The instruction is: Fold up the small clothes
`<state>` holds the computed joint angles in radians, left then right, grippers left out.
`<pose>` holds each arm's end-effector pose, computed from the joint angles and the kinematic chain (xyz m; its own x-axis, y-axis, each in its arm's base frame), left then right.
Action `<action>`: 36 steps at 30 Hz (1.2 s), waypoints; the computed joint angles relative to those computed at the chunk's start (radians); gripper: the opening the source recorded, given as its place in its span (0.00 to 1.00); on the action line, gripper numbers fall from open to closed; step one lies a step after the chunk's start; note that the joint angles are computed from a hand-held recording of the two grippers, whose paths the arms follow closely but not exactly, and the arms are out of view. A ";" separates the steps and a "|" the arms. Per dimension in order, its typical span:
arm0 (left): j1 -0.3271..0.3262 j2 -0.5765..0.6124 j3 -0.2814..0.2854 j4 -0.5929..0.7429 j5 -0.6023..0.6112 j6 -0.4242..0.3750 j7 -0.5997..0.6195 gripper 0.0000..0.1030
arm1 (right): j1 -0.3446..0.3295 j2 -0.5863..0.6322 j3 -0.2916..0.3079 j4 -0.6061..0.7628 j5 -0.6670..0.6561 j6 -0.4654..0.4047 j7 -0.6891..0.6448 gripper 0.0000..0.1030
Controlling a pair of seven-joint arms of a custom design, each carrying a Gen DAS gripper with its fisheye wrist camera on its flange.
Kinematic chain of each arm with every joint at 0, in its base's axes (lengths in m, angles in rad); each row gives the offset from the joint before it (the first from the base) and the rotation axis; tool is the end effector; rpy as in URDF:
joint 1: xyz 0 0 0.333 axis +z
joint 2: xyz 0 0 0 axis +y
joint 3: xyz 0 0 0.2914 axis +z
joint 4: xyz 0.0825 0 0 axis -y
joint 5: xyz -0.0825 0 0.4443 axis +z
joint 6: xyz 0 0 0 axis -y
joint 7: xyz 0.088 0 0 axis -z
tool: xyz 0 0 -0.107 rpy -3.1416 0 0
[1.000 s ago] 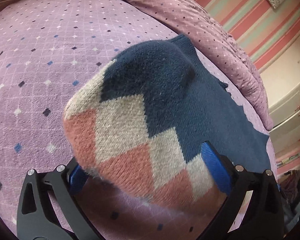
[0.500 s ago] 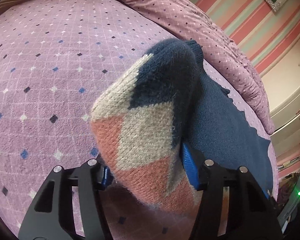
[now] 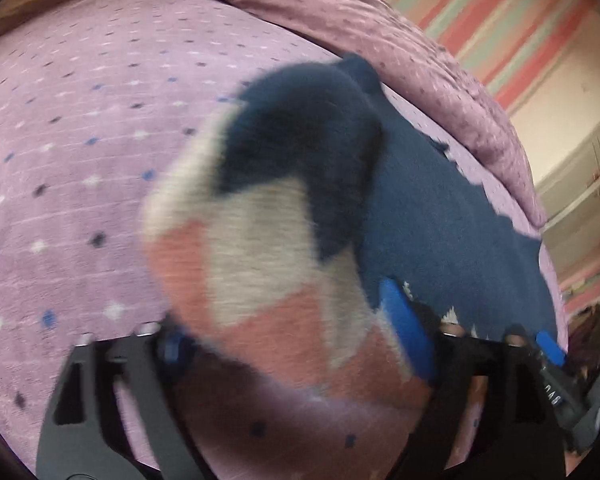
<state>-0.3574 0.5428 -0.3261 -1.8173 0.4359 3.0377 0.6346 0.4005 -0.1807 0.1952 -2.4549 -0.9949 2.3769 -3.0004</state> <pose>0.5563 -0.4669 0.2728 -0.1741 -0.8878 0.4261 -0.8630 -0.0708 -0.5002 0.4388 0.2840 0.3148 -0.4150 -0.9065 0.0777 -0.6918 0.2590 -0.6740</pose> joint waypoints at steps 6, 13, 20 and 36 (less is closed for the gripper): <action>0.011 0.021 -0.016 0.038 -0.030 -0.015 -0.018 0.38 | -0.005 -0.019 -0.002 -0.026 -0.008 0.012 -0.031 0.95; -0.064 -0.011 0.062 0.030 0.049 -0.013 -0.054 0.28 | -0.017 -0.028 -0.003 -0.040 -0.016 0.037 -0.012 0.95; -0.094 -0.047 0.086 0.038 0.098 -0.064 -0.097 0.25 | -0.020 -0.031 -0.007 -0.048 0.021 0.016 -0.059 0.95; -0.180 -0.090 0.100 0.165 0.219 -0.145 -0.107 0.22 | -0.083 -0.287 -0.021 -0.260 0.069 0.086 -0.060 0.95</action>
<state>-0.5372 0.4524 -0.2259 -1.6524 0.6554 2.8925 0.5278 0.3176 -0.4677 0.1739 -2.7153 -0.9257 2.4625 -3.0604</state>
